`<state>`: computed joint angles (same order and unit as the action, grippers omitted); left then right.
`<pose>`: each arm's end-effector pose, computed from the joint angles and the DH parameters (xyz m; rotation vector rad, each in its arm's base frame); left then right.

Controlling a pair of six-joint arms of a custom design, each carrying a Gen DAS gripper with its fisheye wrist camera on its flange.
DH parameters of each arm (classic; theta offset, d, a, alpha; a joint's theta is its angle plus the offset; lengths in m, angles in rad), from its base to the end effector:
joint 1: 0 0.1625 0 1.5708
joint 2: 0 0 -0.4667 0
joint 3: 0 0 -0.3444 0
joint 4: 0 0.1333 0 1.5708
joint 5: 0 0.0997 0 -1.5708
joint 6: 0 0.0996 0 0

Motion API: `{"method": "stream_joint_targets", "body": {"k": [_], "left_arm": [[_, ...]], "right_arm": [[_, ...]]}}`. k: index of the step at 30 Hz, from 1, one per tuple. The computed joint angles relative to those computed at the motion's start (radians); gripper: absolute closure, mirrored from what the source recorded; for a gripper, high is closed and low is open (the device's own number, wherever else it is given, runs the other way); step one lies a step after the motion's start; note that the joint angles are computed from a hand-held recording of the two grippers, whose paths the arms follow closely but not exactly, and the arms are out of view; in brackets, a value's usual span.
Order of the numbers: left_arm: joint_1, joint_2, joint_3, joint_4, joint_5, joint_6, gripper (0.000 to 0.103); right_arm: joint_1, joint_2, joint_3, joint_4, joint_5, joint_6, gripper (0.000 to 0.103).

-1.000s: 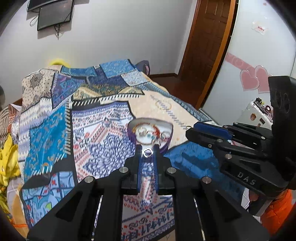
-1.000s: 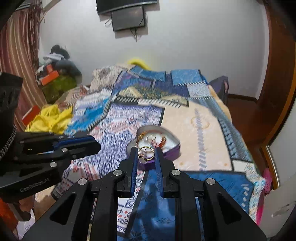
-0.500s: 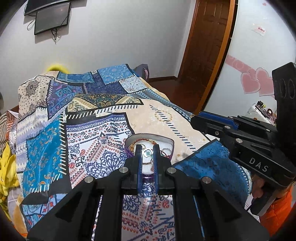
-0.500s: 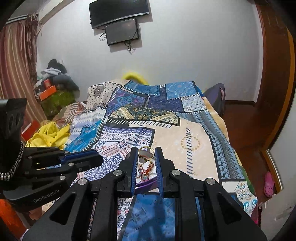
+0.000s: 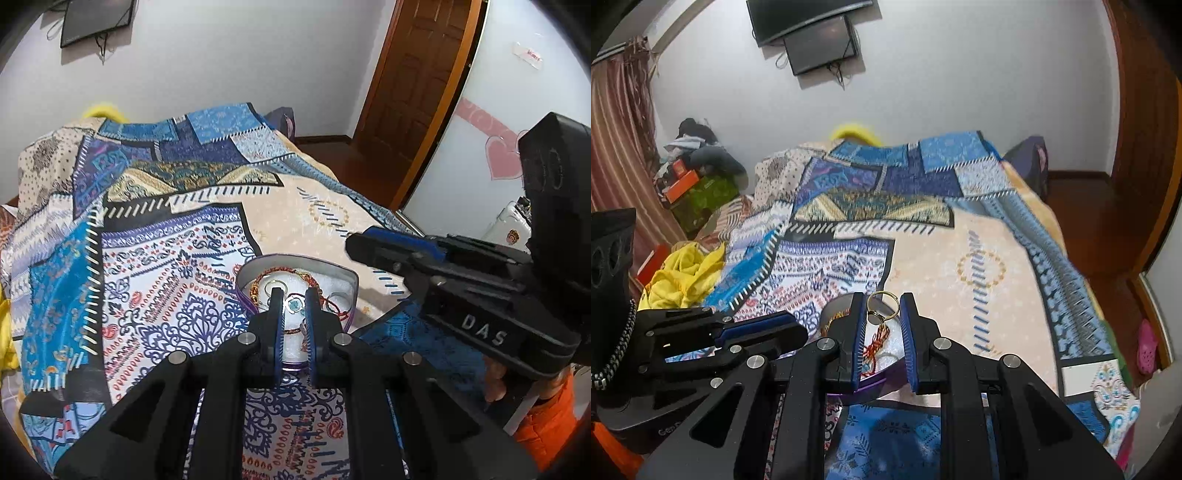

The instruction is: Organize jewelry

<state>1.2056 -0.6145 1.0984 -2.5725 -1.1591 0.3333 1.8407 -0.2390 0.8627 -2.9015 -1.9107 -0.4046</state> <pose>-0.1304 -0.8259 0.2414 0.7704 2.5443 -0.7117 0.3284 -0.8116 0.0652 0.7079 -2.5187 0.9311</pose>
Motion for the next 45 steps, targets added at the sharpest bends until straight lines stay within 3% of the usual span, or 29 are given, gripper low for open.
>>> {"method": "stream_joint_targets", "body": {"k": [12,20,26,35,41,45], "left_arm": [[0.014,0.021,-0.038,0.070,-0.013,-0.020,0.094],[0.007,-0.005,-0.009,0.070,0.005,-0.046,0.092],[-0.012,-0.061,0.064,-0.003,0.011,-0.038,0.086],[-0.084,-0.180,0.223,-0.227,0.049,0.022,0.085],[-0.166,-0.277,0.388,-0.515,0.097,0.125,0.081],[-0.210,-0.349,0.491,-0.638,0.075,0.140,0.080]], "right_arm": [[-0.013,0.025,-0.075,0.161,0.000,0.019,0.086],[0.001,0.023,-0.062,0.133,-0.034,0.000,0.085],[0.015,-0.007,-0.017,0.096,-0.033,0.000,0.080],[0.068,-0.103,0.165,-0.144,-0.020,-0.051,0.080],[0.119,-0.185,0.337,-0.400,0.032,-0.119,0.080],[0.156,-0.225,0.451,-0.618,0.070,-0.166,0.080]]}}
